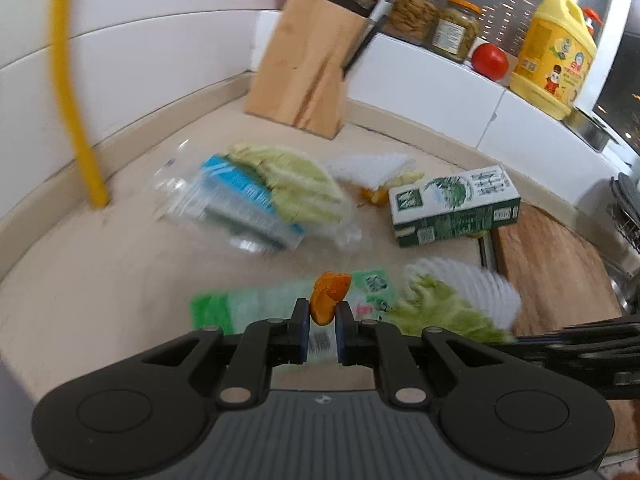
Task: Collect trash
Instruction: 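Grasp the orange peel with the left tool while the right tool grasps a cabbage leaf, then lift the orange peel and cabbage leaf off the countertop with both tools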
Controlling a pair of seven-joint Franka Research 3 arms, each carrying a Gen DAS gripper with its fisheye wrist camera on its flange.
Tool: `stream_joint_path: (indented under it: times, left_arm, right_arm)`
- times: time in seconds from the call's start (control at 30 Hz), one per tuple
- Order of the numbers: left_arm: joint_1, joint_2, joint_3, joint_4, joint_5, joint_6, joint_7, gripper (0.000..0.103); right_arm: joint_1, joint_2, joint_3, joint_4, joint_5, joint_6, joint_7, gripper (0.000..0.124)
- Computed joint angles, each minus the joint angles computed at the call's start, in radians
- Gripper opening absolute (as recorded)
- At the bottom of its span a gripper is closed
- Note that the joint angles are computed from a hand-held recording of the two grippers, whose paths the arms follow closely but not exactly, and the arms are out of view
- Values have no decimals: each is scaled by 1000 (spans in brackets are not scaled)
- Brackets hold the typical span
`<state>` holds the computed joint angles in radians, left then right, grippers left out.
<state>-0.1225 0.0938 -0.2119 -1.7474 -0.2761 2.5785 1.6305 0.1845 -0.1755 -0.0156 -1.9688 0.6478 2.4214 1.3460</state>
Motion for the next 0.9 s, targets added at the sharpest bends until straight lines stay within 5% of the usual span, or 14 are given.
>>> stream_joint_path:
  times: [0.23, 0.5, 0.9]
  left_arm:
    - [-16, -128, 28, -191, 91, 35, -143, 9]
    - [-32, -174, 43, -262, 179, 53, -232, 9]
    - [-45, -193, 46, -296, 217, 57, -279, 8]
  right_arm:
    - [9, 53, 31, 47, -136, -125, 32, 13]
    - [31, 54, 63, 34, -296, -116, 43, 13]
    - [49, 52, 65, 15, -326, -72, 48, 18]
